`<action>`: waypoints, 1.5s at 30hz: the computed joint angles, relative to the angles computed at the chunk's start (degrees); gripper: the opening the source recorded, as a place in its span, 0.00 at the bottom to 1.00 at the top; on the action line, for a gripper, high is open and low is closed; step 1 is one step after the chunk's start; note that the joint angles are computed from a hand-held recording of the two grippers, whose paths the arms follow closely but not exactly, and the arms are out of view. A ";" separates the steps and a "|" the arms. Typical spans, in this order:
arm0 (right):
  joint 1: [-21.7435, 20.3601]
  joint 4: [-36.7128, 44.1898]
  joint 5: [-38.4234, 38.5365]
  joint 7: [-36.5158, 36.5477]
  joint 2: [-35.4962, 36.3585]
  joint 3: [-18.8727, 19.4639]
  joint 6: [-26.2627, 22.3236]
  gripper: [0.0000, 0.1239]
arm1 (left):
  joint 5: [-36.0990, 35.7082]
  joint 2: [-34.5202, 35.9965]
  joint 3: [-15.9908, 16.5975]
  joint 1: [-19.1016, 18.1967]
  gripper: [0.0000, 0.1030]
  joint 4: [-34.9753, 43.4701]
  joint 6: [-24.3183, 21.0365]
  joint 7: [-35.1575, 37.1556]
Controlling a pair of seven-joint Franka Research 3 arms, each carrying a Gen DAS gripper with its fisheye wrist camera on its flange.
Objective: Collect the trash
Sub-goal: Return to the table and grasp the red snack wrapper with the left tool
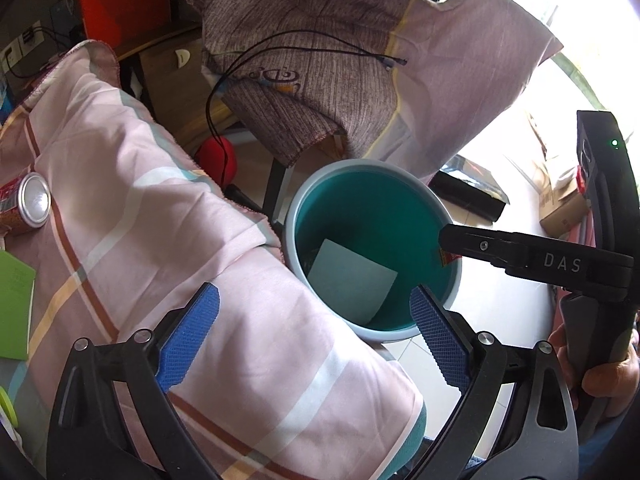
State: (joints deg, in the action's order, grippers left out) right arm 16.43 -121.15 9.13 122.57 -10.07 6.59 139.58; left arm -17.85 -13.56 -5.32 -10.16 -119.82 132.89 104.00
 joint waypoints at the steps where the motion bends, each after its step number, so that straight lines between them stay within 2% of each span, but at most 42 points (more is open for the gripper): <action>1: 0.10 0.17 -0.15 0.17 -0.02 0.16 -0.07 0.64 | -0.04 -0.25 0.12 0.13 0.93 -0.13 0.16 -0.05; 12: 2.42 4.41 -4.20 2.62 1.09 2.35 -2.03 0.64 | -0.86 -6.57 3.08 1.25 0.94 -4.89 1.50 0.03; 22: 7.48 14.26 -7.30 2.76 7.64 4.27 -6.19 0.64 | 1.05 -14.55 7.82 4.52 0.94 -11.06 1.19 -0.90; 29: 13.23 26.50 -8.83 1.02 16.59 4.79 -11.43 0.65 | 5.19 -20.30 12.68 10.85 0.94 -14.67 -0.74 -2.62; 31: 15.22 31.10 -9.25 0.15 19.79 4.89 -13.35 0.68 | 6.37 -21.36 14.27 13.03 0.94 -15.18 -1.01 -2.65; 35: 19.40 39.76 -10.77 -2.35 25.58 4.56 -16.78 0.68 | 8.61 -22.25 17.85 18.13 0.94 -15.45 -1.26 -2.48; 40: 23.93 50.98 -11.29 -4.38 33.21 3.39 -21.91 0.69 | 10.03 -20.03 20.95 23.83 0.94 -13.92 -1.52 -2.95; 45: 27.11 60.66 -10.52 -6.37 39.87 2.07 -25.76 0.69 | 8.02 -15.69 22.06 26.24 0.94 -10.68 -1.72 -2.86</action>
State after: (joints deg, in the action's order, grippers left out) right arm 43.54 -60.49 -1.39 116.20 29.80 8.66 113.81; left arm -9.84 -29.25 16.74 16.08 -130.50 131.16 101.15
